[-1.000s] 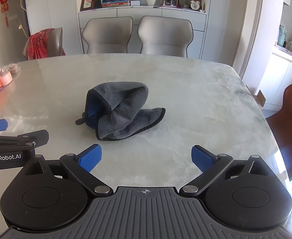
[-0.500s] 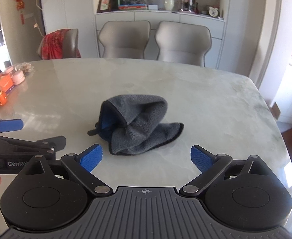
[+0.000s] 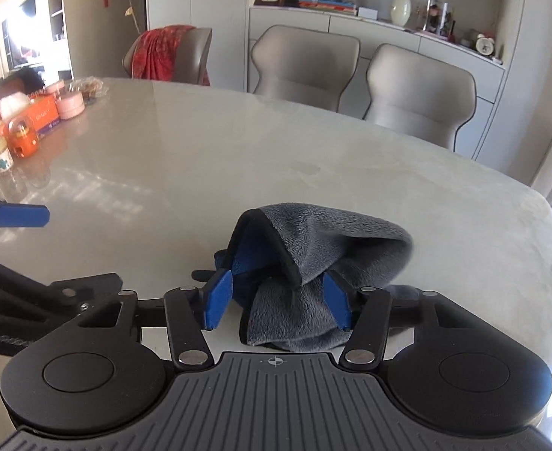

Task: Fold towel
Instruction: 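Grasp the grey towel edge with the right gripper while the left gripper grasps nearby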

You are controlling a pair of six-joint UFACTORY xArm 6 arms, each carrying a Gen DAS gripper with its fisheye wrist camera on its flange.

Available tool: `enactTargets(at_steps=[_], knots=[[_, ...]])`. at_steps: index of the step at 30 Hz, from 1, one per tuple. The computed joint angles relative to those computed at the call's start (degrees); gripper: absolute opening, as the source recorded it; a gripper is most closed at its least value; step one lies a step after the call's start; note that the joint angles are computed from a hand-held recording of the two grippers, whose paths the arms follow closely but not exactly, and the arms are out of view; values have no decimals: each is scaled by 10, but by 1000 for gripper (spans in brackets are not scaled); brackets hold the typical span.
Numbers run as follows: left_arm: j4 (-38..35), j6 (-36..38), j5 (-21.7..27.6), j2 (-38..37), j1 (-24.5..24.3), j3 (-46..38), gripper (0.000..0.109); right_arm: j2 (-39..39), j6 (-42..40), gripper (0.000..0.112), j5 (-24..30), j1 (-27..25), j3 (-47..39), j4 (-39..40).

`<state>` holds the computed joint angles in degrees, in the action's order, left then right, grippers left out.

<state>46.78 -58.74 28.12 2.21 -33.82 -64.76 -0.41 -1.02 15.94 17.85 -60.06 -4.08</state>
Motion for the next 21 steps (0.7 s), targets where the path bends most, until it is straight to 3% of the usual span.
enactTargets(at_steps=[4,6,7,8,9,13,17,21], knots=[[-35,83,-67,28,19,-5,103,39,26,51,-4,-7,-25,-44],[-75,141,-93,49,24,-15,103,51,19,33,-7,-10,-32,-31],[-89,160,-100,59,24,-22,102,56,-8,27,-6,-11,-36,10],[-104,180,-106,70,25,-29,102,60,-35,13,-4,-13,-40,51],[-120,201,-113,85,25,-41,102,60,-62,11,-2,-15,-41,91],[-196,290,-142,131,22,-75,97,47,-165,10,14,-30,-41,247],[-274,408,-169,173,7,-111,90,35,-179,10,29,-47,-44,268],[-265,444,-212,190,-3,-120,85,34,-182,10,48,-61,-52,276]])
